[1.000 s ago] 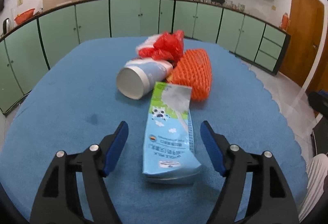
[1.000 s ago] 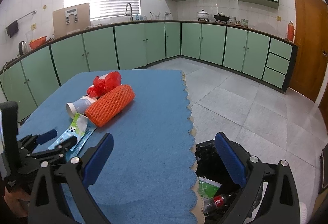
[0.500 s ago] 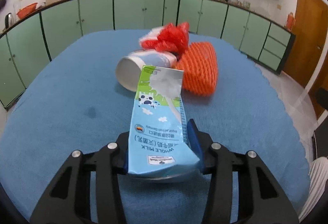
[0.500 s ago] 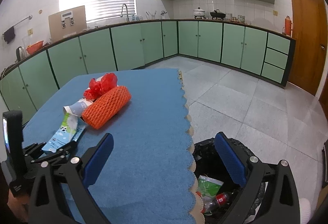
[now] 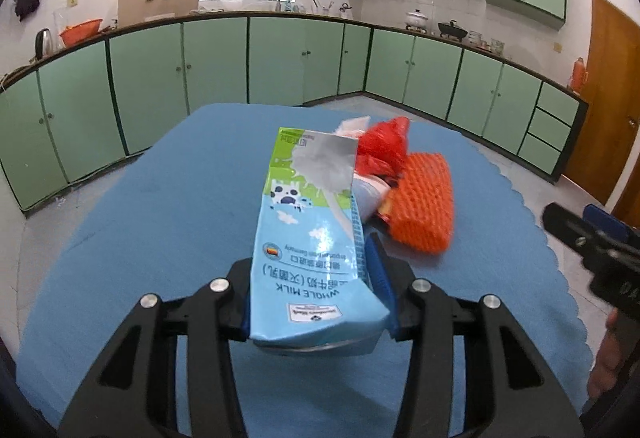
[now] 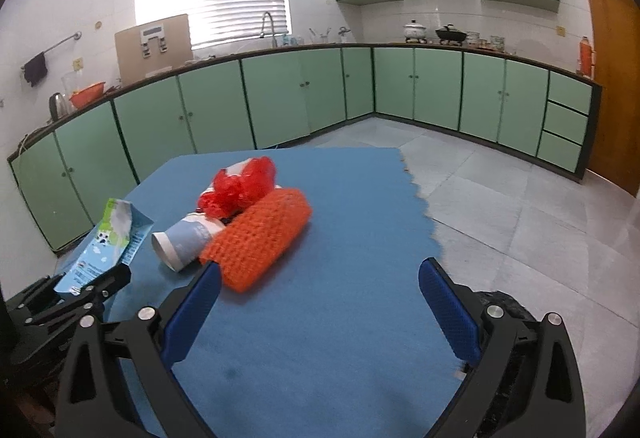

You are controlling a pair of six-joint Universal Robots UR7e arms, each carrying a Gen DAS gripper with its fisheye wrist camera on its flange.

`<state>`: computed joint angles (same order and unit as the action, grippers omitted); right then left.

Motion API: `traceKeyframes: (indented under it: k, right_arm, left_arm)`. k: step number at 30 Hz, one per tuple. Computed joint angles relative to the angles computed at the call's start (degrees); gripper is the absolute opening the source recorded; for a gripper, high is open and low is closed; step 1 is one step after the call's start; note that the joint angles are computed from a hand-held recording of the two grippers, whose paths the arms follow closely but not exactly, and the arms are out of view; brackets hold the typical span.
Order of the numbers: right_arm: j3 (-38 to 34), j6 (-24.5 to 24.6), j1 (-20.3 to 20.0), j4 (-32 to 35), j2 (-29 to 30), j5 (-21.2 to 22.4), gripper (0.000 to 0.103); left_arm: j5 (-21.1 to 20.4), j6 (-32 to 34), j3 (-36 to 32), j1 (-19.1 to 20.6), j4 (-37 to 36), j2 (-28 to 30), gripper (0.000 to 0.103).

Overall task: Collect trash
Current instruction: 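Close the right gripper on the orange foam net and lift it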

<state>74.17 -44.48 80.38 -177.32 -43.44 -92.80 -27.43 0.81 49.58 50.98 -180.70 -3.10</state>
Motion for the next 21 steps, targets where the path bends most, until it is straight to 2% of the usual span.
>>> traceKeyframes:
  k: [9, 14, 18, 20, 21]
  right_arm:
    - [-7.3, 1.0, 2.1, 4.0, 6.8, -2.6, 0.095]
    - [-13.1, 2.8, 3.0, 8.7, 10.4, -5.8, 0.087]
    - [-15.2, 3.6, 3.1, 12.8, 11.6, -7.0, 0.071]
    - [-15.9, 3.4, 3.1, 15.2, 11.8, -7.3, 0.056]
    - [-16.4, 3.5, 3.1, 16.8, 11.9, -7.3, 0.044]
  left_arm:
    - [0.5, 1.7, -1.5, 1.3, 0.2, -0.4, 0.044]
    - [0.6, 2.5, -1.9, 2.0, 0.1, -0.7, 0.044]
    - [0.7, 1.3, -1.7, 2.5, 0.9, -0.9, 0.044]
    - [0.6, 0.5, -1.6, 2.6, 1.6, -1.1, 0.044]
    - [0.6, 0.3, -1.5, 2.6, 1.7, -1.1, 0.044]
